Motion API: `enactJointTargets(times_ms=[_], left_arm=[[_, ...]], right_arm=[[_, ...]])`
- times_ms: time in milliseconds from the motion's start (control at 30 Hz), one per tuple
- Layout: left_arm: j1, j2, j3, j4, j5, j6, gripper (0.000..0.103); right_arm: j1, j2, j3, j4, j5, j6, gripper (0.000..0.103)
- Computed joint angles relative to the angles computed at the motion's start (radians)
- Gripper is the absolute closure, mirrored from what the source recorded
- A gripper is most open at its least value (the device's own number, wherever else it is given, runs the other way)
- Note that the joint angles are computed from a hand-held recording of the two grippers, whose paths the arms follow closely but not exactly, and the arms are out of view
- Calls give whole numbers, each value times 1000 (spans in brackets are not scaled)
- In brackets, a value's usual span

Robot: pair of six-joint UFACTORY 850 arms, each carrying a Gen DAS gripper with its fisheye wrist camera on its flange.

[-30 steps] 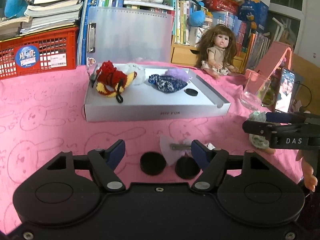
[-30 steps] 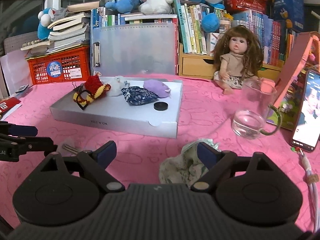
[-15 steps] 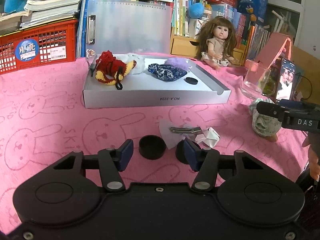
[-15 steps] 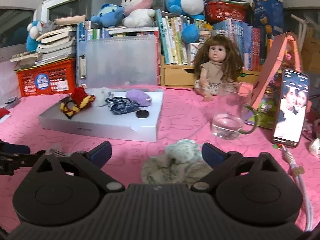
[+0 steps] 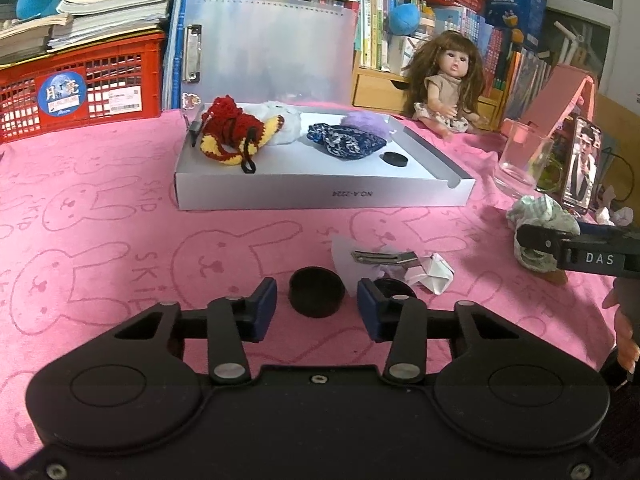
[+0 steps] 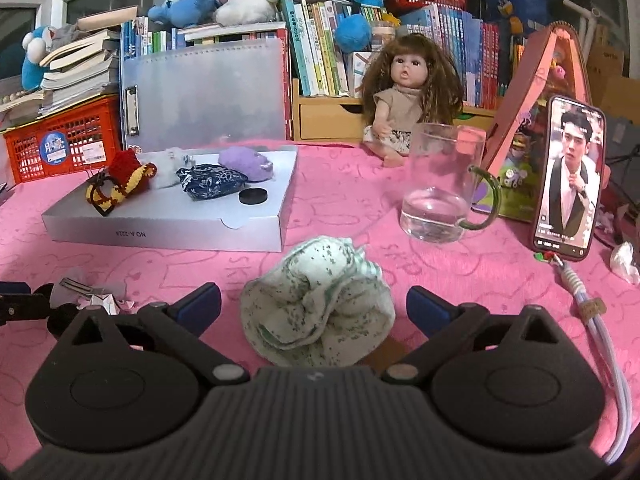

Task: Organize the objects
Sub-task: 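Grasp the black cap with the left gripper while the right gripper grasps the mint cloth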

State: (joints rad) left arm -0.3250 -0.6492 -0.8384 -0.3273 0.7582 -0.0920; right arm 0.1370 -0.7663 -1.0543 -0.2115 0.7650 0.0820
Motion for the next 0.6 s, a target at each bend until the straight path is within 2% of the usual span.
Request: enactJointTargets(times_ms=[133,333,600], left_arm=[[3,6,8,-13,5,15,70],[5,4,13,-12,9,14,71],[-10,-20,-22,-29,-13,60,70]], right_arm=[[-5,-3,-4,-25,-7,31,2],[-6,-8,-9,-46,-14,62,9],[1,-12,-10,-53,-22,54,10]])
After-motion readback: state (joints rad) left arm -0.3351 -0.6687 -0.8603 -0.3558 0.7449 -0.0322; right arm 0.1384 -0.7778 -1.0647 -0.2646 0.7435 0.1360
